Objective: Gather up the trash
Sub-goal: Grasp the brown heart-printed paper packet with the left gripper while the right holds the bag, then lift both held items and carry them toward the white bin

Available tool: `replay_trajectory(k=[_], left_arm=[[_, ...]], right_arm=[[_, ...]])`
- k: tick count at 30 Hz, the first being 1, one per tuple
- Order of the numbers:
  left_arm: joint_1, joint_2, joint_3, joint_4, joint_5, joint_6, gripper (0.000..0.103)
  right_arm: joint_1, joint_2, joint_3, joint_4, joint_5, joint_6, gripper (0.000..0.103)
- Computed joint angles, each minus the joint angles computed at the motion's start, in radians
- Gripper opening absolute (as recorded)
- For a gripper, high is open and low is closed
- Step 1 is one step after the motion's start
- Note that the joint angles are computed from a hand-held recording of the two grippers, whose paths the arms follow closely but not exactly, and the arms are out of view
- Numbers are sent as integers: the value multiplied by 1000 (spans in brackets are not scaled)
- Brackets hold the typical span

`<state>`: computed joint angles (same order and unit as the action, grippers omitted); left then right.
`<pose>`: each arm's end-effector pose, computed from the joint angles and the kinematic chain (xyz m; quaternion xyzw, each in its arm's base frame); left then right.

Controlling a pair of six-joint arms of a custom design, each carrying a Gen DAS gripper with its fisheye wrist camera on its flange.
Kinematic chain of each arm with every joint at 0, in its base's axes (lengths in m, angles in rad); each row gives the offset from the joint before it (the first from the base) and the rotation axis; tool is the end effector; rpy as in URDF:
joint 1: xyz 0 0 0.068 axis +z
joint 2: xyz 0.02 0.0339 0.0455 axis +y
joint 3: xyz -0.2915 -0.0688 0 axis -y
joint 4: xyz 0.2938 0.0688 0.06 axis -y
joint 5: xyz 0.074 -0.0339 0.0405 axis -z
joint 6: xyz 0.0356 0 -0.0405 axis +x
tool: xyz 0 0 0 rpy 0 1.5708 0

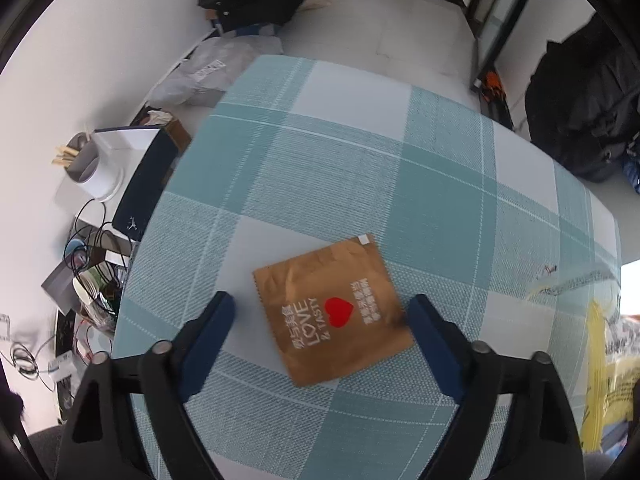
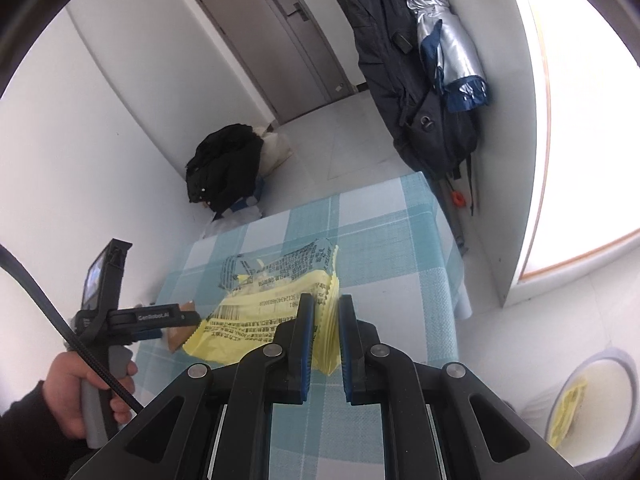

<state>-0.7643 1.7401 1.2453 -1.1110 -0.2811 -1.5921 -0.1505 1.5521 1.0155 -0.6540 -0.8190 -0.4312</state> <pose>0.2612 -0.2367 0.2060 -0.3959 0.9074 0.0696 0.1228 0.3343 -0.0244 0.2150 -0.2005 0.8814 0.3249 0.2782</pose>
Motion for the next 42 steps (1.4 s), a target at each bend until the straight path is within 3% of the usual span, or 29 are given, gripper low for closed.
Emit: replay_trajectory(k=[5, 11, 15, 27, 42], left_arm=[[-13, -20, -14, -12, -17, -35, 54], [-16, -64, -51, 28, -15, -17, 44], [-21, -86, -63, 55, -10, 2, 28], [-85, -143, -74, 43, -56, 6, 9], [-213, -177, -31, -35, -149, 25, 1]], right_arm=[[-21, -1, 8, -28, -22, -25, 11], [-28, 7, 17, -36, -25, -13, 11], [-28, -3, 9, -33, -16, -15, 11], [-33, -77, -51, 1, -11, -49, 11], [-51, -227, -56, -106, -91, -157, 11]])
